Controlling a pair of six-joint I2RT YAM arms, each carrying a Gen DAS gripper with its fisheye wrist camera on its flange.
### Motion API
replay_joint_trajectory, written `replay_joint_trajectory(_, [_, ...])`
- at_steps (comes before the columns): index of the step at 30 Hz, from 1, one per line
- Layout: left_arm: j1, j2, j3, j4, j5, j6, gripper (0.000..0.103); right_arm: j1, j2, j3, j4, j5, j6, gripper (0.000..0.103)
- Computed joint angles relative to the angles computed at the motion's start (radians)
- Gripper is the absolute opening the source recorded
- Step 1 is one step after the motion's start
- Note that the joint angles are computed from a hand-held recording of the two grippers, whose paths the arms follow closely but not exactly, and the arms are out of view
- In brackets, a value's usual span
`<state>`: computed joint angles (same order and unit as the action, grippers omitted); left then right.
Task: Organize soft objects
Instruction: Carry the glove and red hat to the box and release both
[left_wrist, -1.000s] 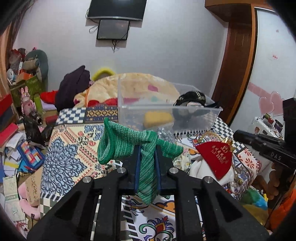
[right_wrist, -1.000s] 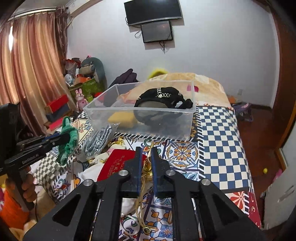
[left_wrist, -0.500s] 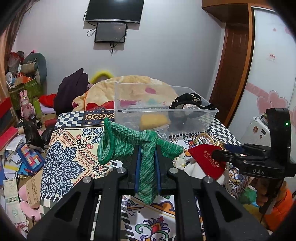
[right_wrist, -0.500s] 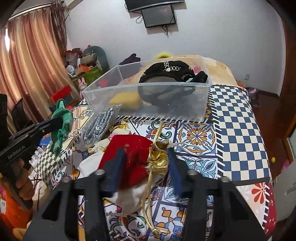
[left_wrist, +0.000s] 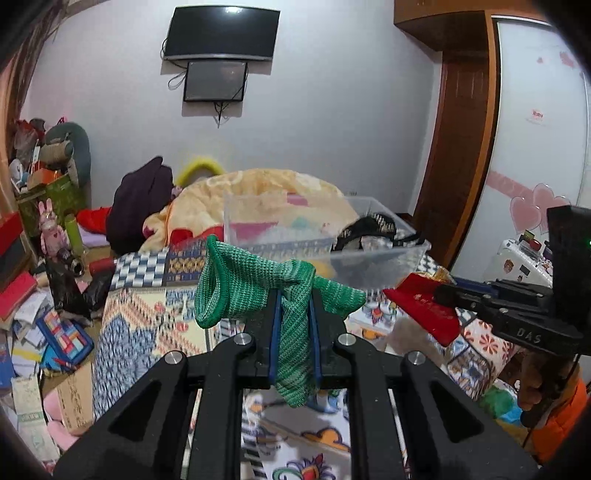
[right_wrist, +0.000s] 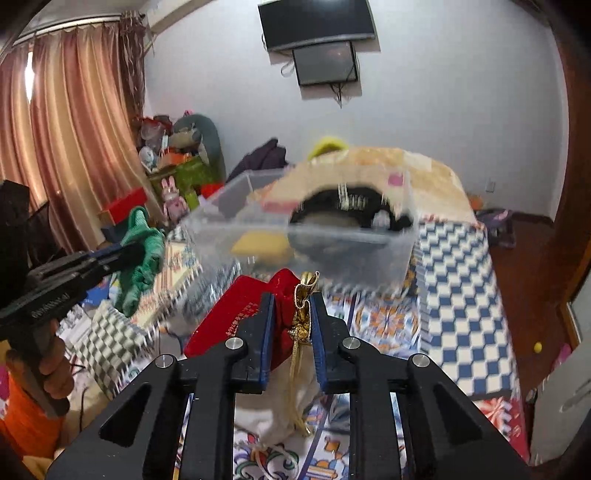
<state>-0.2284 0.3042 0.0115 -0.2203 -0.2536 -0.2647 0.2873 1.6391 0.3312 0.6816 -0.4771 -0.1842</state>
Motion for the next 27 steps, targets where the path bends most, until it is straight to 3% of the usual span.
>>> replay_joint_trajectory(13, [0.135, 0.463, 0.162, 0.371, 0.114, 0.116, 0.013, 0.041, -0.093, 0.135, -0.008, 0.042, 0.104, 0.017])
replay_joint_trajectory(27, [0.207, 0.988, 0.344, 0.593, 0.207, 0.154, 0.013, 0.125, 0.095, 0.338, -0.051, 0.166, 0.087, 0.017])
